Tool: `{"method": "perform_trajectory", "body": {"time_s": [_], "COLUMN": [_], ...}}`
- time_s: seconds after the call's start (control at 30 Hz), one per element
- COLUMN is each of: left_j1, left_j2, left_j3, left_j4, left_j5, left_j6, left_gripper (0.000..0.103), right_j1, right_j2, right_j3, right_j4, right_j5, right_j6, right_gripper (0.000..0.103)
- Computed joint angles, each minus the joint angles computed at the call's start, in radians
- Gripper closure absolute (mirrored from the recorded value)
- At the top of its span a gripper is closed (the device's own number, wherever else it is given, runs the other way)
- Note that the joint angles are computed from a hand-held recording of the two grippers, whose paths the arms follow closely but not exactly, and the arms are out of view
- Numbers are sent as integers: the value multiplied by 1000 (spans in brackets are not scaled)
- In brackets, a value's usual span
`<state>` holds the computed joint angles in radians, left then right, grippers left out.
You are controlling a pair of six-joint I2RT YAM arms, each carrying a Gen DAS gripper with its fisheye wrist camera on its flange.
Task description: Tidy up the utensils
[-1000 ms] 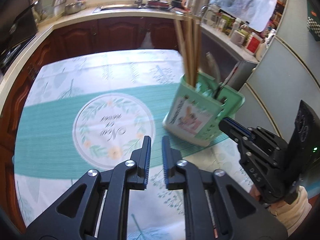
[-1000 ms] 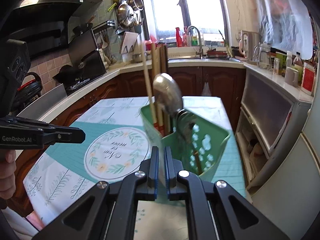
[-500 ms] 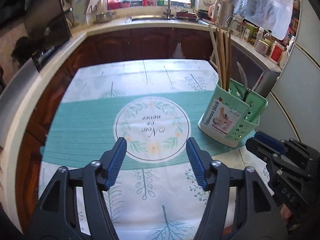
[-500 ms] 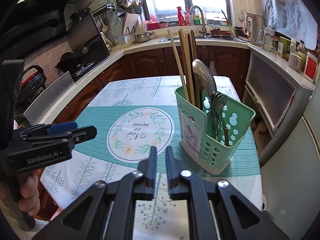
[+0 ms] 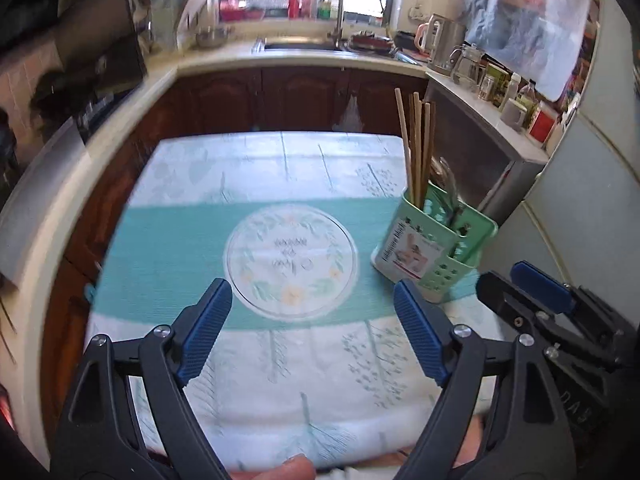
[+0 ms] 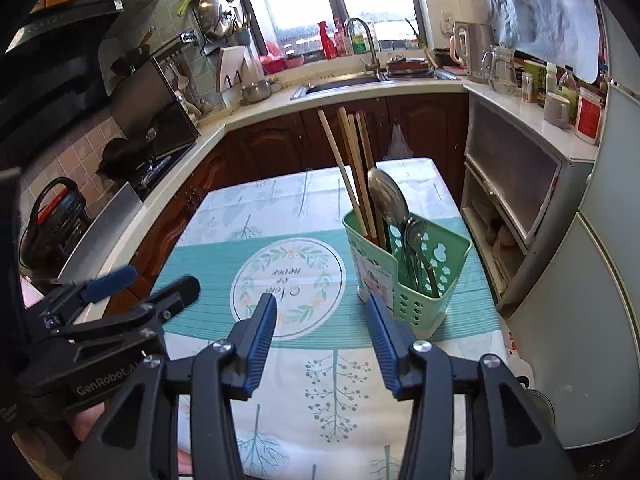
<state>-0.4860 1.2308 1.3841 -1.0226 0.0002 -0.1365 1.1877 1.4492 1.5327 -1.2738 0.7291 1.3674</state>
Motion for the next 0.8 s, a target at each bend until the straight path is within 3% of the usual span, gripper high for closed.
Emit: {"method": "perform_trajectory", "body": {"time_s": [0.17, 0.8], "left_j1": [-64, -70], "left_j2": [-28, -60], "left_j3": [-13, -31], "left_j4": [-18, -24], "left_j5": [-145, -202], "left_j6": [-40, -35], "left_gripper": [21, 21], "right_j1": [43, 67], "right_j2": [77, 100], "right_j3": [105, 126], "right_j4": [-103, -145], "right_j5": [82, 87], "right_j6": [37, 81], "right_gripper": [51, 51]}}
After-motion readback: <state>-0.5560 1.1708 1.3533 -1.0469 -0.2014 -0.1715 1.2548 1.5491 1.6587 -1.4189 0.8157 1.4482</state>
